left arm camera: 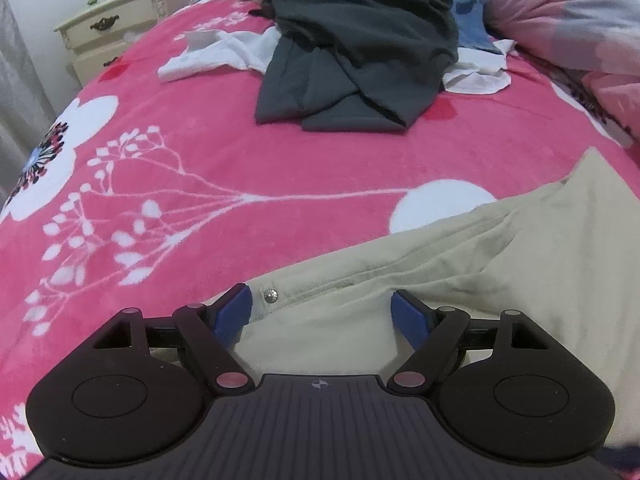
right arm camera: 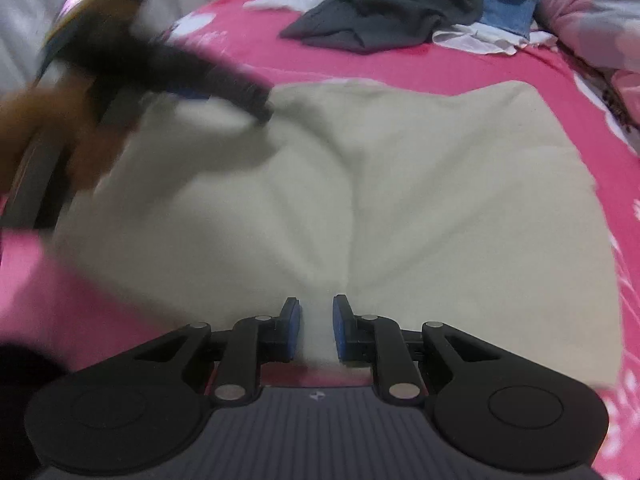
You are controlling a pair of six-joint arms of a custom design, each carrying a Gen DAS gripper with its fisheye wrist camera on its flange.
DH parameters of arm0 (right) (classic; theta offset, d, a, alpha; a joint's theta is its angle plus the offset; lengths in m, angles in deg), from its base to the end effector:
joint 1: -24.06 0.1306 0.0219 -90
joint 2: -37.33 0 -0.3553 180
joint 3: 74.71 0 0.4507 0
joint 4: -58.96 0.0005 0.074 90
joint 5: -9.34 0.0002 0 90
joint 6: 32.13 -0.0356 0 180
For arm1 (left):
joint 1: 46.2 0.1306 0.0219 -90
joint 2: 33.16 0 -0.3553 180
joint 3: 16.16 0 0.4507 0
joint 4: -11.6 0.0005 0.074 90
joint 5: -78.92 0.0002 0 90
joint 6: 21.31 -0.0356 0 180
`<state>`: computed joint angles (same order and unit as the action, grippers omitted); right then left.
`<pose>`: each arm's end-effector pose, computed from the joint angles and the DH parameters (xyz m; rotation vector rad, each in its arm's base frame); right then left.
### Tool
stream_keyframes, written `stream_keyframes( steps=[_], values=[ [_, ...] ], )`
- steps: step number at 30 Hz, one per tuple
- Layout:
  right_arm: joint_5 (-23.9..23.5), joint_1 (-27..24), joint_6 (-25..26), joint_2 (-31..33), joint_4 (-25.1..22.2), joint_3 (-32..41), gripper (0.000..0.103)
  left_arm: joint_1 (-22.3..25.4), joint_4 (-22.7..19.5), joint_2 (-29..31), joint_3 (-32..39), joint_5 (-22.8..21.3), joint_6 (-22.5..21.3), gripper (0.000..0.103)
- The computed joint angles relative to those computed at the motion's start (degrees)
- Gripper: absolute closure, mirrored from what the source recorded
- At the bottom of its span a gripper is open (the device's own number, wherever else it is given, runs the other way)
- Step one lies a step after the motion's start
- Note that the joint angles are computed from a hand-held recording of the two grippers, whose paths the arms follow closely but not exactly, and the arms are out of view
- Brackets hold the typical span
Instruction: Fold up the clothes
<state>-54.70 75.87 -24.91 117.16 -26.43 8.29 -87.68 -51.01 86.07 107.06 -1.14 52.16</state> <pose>0.2744 0.3228 0.4002 0.7536 2.5634 -0.0701 0.5212 -0.4697 0.3788 1.3254 2.2587 -0.3812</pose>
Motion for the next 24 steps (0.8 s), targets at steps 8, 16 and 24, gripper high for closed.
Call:
stream_keyframes(
  steps=[8, 16, 24],
  values=[
    [-5.88, 2.39, -6.54, -0.91, -6.37, 3.03, 0.083, 5.74, -2.73, -5.03, -1.7, 7.54, 7.51, 0.021],
    [1.75, -5.82, -1.39, -5.32, 1.55, 1.17, 0.078, 17.49, -8.78, -13.58, -11.88, 19.12, 8.89, 0.012],
    [-2.73, -18.55, 2.93, -8.48, 13.7, -7.07, 0.079, 18.55, -14.68, -7.82, -7.92, 25.72, 6.32, 0.012]
  ],
)
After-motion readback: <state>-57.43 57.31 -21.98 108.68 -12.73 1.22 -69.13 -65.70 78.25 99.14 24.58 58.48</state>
